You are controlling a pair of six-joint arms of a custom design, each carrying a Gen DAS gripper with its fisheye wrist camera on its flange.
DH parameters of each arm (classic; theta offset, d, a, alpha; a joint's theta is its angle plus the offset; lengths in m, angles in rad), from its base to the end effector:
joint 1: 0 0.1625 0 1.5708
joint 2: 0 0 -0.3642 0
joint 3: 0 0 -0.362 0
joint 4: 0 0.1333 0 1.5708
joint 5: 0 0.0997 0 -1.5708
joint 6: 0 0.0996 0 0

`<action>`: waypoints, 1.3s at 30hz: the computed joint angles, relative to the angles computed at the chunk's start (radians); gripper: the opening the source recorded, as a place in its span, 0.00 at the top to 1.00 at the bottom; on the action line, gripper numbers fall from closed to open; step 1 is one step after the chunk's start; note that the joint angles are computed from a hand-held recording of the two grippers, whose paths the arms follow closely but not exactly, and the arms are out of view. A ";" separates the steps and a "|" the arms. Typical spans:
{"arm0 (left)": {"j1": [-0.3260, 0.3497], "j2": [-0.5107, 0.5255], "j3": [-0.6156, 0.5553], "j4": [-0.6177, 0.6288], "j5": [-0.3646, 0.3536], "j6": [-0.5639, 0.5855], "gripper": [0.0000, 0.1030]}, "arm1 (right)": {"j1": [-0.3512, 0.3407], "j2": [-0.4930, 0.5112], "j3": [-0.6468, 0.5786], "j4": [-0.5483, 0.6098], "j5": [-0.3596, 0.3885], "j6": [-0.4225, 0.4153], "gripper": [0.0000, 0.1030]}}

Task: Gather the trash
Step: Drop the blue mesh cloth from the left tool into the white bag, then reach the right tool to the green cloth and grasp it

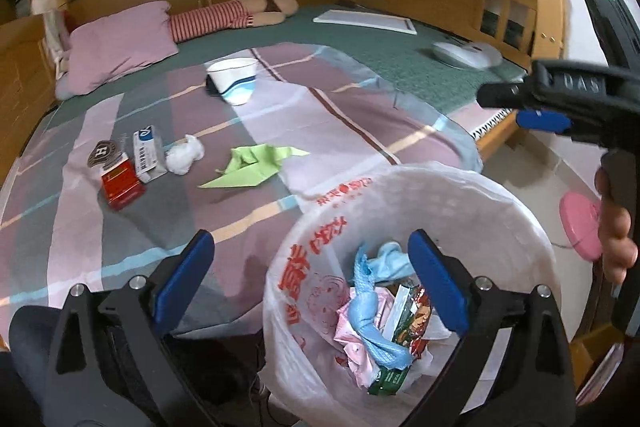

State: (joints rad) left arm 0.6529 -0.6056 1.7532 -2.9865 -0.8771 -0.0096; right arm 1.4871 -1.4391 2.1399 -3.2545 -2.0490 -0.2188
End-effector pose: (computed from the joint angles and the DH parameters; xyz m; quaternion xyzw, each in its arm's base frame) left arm -0.3287 -0.4994 -0.0077 0.3680 0.8575 -0.2631 0.2451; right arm 0.0493 -0.4591 0.3240 -0.0537 -0.8622 0.4218 0.2755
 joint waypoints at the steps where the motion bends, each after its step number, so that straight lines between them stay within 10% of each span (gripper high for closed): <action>1: 0.000 -0.001 0.001 -0.003 0.004 -0.004 0.06 | -0.001 0.002 0.000 0.002 0.000 0.001 0.27; 16: 0.069 -0.069 0.016 -0.006 0.145 -0.263 0.05 | 0.017 0.074 -0.039 0.038 -0.006 -0.013 0.23; 25: 0.096 -0.093 0.023 -0.232 0.367 -0.104 0.04 | 0.057 0.313 -0.305 0.174 0.006 -0.081 0.21; 36: 0.218 -0.194 -0.009 -0.116 0.297 -0.276 0.04 | 0.087 0.693 -0.753 0.539 -0.174 -0.026 0.21; 39: 0.248 -0.138 -0.110 -0.082 0.282 -0.225 0.04 | 0.086 0.727 -0.790 0.578 -0.170 -0.033 0.42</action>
